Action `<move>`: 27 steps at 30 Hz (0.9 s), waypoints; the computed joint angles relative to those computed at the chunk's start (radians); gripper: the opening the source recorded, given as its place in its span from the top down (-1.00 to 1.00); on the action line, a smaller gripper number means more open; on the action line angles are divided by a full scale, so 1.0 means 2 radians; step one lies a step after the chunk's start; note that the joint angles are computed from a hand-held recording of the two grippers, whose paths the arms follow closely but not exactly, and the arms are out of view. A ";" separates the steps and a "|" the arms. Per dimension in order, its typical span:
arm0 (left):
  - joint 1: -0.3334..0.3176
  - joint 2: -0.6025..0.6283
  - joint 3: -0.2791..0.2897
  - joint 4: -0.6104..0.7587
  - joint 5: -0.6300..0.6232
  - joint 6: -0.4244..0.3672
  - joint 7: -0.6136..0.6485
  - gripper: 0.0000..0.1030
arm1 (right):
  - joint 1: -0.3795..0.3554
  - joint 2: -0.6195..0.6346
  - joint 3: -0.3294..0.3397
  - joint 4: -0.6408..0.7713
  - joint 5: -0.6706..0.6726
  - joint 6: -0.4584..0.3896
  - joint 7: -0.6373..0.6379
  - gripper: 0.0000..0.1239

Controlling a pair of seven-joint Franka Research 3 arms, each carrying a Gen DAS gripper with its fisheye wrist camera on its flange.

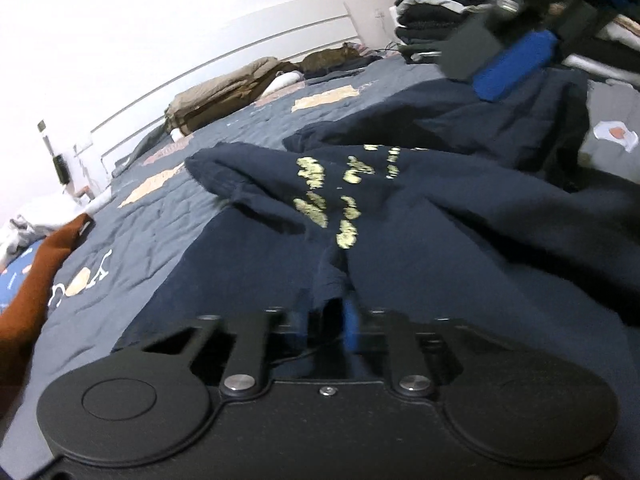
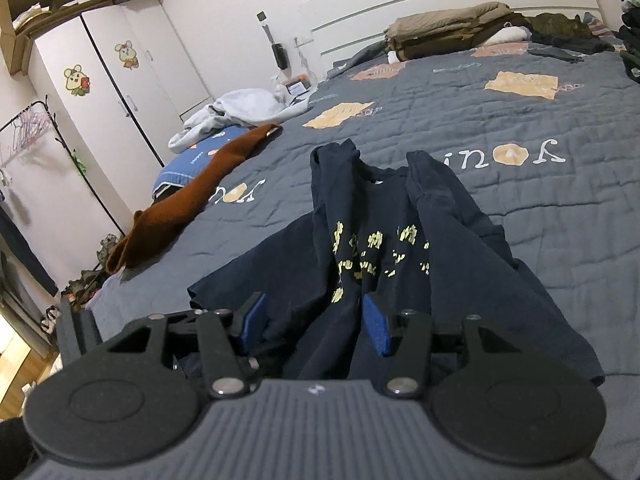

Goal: Fold clothes

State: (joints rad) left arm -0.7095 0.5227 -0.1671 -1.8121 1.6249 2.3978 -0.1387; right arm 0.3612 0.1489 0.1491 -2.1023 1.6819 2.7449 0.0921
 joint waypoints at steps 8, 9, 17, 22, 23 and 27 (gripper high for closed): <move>0.011 -0.075 -0.003 -0.074 0.034 -0.109 -0.184 0.92 | -0.001 0.001 0.000 -0.001 -0.001 -0.004 0.004 0.15; 0.013 -0.084 -0.006 -0.085 0.033 -0.137 -0.202 0.92 | -0.002 0.001 0.000 -0.002 -0.001 -0.004 0.004 0.15; 0.049 -0.130 -0.036 -0.132 -0.065 -0.269 -0.284 0.92 | -0.002 0.003 0.000 -0.002 -0.006 -0.003 0.010 0.15; 0.081 -0.146 -0.044 -0.145 -0.122 -0.210 -0.288 0.82 | -0.003 0.004 0.000 -0.002 -0.012 -0.003 0.014 0.15; 0.082 -0.148 -0.046 -0.145 -0.126 -0.208 -0.283 0.76 | -0.004 0.003 0.000 -0.003 -0.013 -0.004 0.014 0.15; 0.081 -0.165 -0.051 -0.163 -0.124 -0.213 -0.293 -0.16 | -0.006 0.000 -0.001 -0.007 -0.015 -0.010 0.013 0.15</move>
